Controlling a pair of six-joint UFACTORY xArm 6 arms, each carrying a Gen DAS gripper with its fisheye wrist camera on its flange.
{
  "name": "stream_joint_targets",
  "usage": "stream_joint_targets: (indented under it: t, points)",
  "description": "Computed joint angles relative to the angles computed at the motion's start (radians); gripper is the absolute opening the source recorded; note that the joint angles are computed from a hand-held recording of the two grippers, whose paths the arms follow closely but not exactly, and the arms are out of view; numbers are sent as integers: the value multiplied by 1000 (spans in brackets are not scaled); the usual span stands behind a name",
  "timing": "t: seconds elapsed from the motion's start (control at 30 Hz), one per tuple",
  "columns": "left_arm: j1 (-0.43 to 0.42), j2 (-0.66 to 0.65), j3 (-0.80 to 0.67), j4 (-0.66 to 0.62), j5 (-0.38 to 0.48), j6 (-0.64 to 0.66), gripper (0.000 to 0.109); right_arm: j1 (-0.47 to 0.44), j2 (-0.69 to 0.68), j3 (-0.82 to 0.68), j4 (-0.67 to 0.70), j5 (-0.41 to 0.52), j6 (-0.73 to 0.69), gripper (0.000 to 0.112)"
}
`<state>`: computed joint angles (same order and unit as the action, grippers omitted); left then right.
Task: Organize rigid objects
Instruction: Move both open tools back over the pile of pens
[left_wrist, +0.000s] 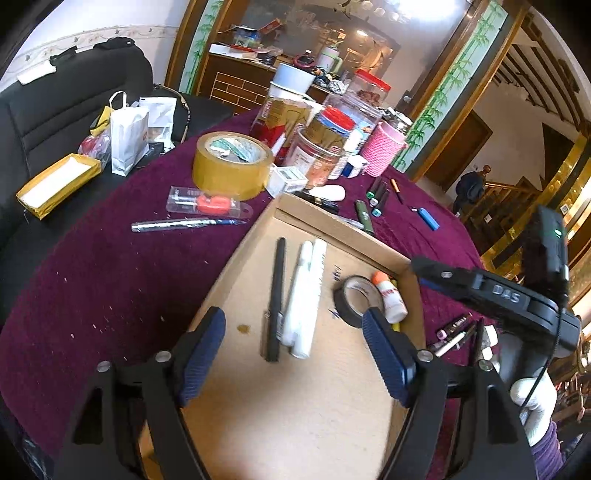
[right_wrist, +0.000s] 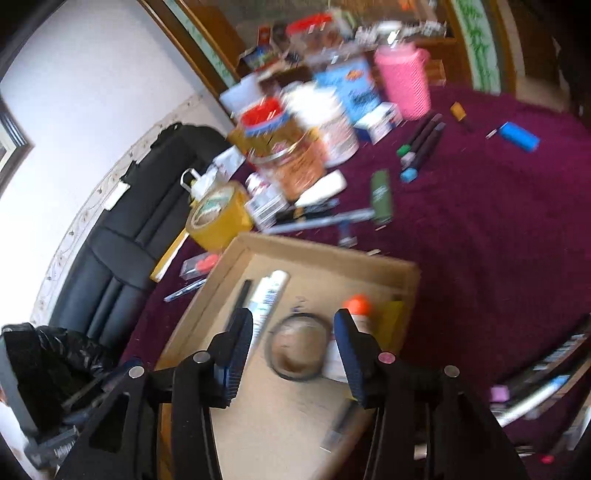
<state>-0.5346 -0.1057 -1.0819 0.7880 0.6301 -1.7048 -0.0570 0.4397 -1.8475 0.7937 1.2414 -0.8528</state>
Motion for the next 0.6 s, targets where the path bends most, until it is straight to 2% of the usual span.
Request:
stream_joint_targets:
  t: [0.07, 0.13, 0.17, 0.23, 0.27, 0.3, 0.37, 0.43, 0.47, 0.5, 0.53, 0.6]
  points:
    - [-19, 9, -18, 10, 11, -4, 76, -34, -38, 40, 13, -54, -58, 52]
    - [-42, 31, -53, 24, 24, -1, 76, -71, -99, 119, 56, -159, -158, 52]
    - [-56, 46, -77, 32, 27, 6, 76, -96, -153, 189, 111, -253, -251, 56]
    - [-71, 78, -119, 49, 16, 21, 77, -125, -207, 270, 221, -388, -400, 81]
    - [-80, 97, -144, 56, 12, 31, 78, -138, -235, 317, 316, -474, -500, 100]
    - [-93, 125, -181, 61, 14, 50, 79, -152, -253, 349, 420, -554, -596, 103]
    - [-113, 184, -254, 51, 28, 100, 81, -185, -237, 346, 569, -623, -731, 103]
    - [-133, 263, -351, 5, 51, 177, 81, -194, -182, 293, 550, -668, -715, 103]
    - [-141, 300, -393, -24, 55, 215, 81, -202, -118, 232, 478, -701, -644, 103]
    - [-150, 346, -446, -61, 63, 261, 81, -211, -73, 181, 388, -695, -539, 103]
    - [-158, 387, -495, -94, 73, 302, 81, -224, -26, 127, 322, -675, -455, 103]
    - [-173, 466, -591, -153, 103, 383, 81, -266, 102, -32, 179, -573, -258, 103]
